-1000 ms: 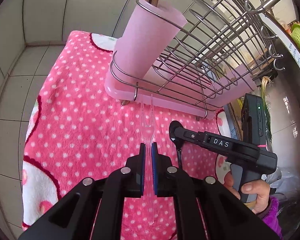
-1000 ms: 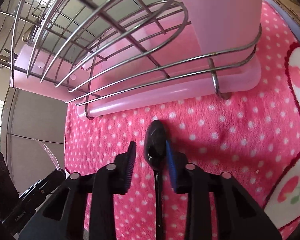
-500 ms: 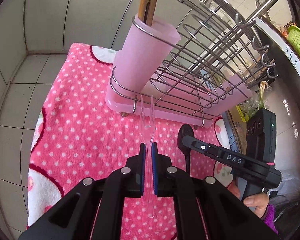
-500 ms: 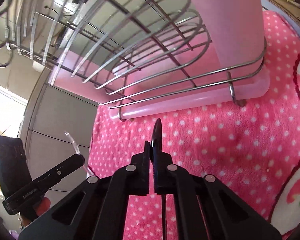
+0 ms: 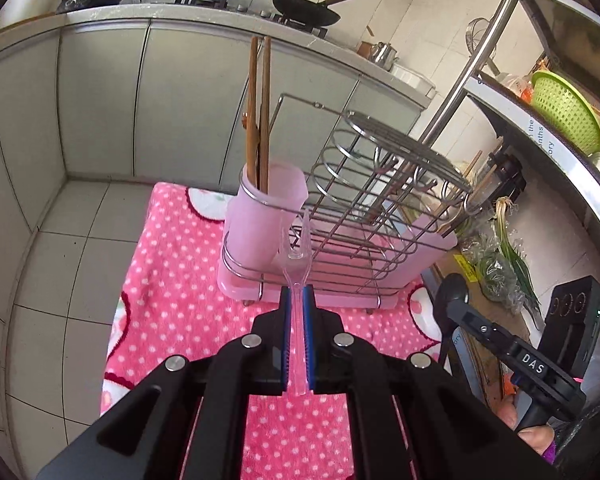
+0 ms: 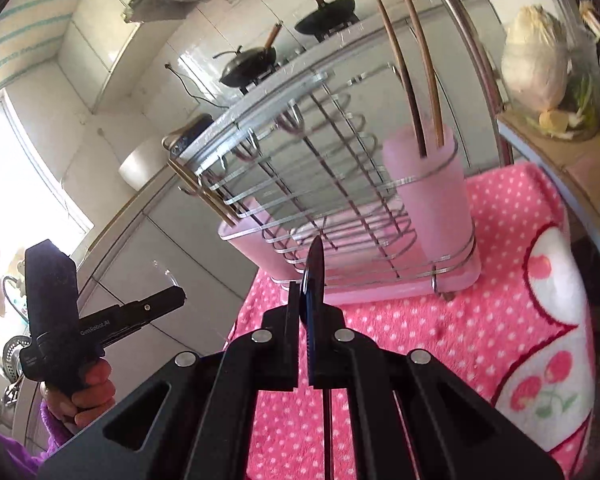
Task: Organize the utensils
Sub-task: 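Lift fork and black spoon into the pink cup and open both tools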
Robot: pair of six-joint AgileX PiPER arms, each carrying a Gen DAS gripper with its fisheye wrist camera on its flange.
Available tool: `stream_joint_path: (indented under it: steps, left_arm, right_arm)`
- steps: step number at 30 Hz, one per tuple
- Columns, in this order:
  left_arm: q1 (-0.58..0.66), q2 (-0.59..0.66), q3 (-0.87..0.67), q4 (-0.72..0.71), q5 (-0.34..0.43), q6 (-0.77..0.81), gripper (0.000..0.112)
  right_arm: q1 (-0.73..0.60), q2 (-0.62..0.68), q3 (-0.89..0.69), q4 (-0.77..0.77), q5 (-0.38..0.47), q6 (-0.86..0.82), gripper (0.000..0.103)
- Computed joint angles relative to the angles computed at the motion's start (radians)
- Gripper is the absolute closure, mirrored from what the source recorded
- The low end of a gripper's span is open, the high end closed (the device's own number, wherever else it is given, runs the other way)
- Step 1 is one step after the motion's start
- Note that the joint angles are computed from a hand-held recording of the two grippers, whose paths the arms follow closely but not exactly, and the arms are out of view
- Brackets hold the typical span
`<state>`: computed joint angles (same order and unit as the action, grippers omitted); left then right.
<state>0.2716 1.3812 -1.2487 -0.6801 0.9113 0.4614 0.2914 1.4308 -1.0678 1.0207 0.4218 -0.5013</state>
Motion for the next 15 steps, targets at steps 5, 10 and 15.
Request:
stream_joint_path:
  steps: [5, 10, 15]
  left_arm:
    - [0.025, -0.017, -0.078, -0.011, 0.020, -0.014, 0.107]
    - [0.040, -0.017, -0.181, 0.002, 0.031, -0.043, 0.107]
    - [0.044, 0.003, -0.299, 0.018, 0.032, -0.079, 0.107]
  right_arm:
    - [-0.024, -0.093, -0.005, 0.100, -0.054, -0.143, 0.100]
    - [-0.011, -0.096, -0.073, 0.189, -0.132, -0.276, 0.100]
    - [-0.024, -0.075, -0.148, 0.335, -0.168, -0.467, 0.100]
